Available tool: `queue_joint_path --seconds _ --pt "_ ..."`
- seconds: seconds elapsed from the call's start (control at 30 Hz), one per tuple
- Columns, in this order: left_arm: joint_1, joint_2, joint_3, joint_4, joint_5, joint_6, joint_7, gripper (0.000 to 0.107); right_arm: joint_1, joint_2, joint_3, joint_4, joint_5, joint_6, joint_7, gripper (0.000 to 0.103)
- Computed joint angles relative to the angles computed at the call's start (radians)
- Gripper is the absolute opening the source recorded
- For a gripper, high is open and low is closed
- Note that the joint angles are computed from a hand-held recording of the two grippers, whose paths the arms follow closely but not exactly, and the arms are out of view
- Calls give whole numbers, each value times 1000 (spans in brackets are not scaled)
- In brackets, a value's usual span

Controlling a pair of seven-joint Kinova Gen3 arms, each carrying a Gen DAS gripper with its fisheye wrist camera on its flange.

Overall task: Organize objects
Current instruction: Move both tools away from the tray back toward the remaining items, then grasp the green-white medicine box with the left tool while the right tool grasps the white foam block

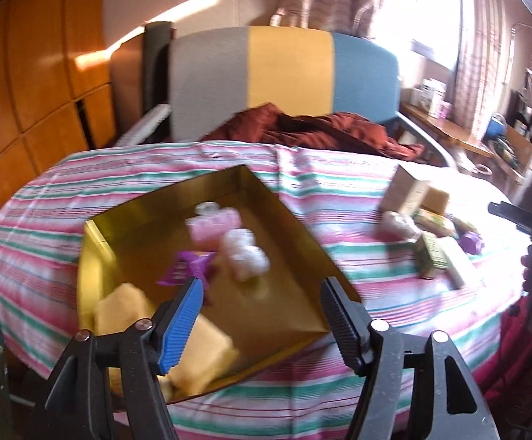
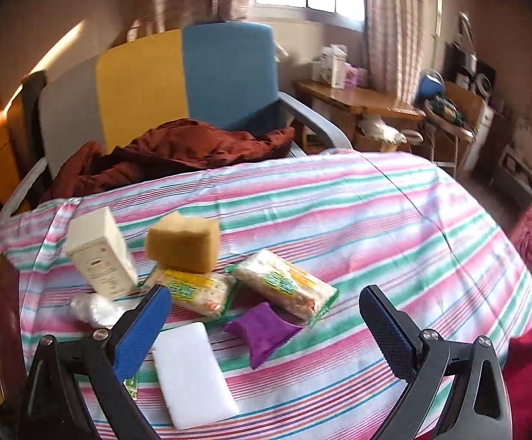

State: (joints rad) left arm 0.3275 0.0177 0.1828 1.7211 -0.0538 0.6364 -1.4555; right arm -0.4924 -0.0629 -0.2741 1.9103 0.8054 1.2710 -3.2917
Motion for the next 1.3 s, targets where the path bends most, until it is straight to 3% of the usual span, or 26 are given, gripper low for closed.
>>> queue_joint_path --seconds 0.13,0.6,1.07,1.1,1.13,1.2,1.3 --pt "19 53 23 -66 87 51 -86 68 50 -65 17 45 -47 -71 -79 103" --pt "204 305 66 -335 98 190 -169 68 200 -183 -4 135 -137 -246 -143 103" --pt "375 601 2 -693 38 379 -121 68 325 -207 9 166 -280 -400 6 103" --pt "381 616 -4 -708 31 390 -119 63 331 -210 9 169 -286 -407 13 103" --pt "383 630 -7 -722 31 404 -119 49 336 -213 13 173 -295 -417 23 103" --pt "371 649 -1 -728 47 421 -122 32 346 -217 18 178 -314 -438 44 103" --pt "348 614 4 -649 67 357 -154 30 351 -208 26 175 -343 -462 99 103"
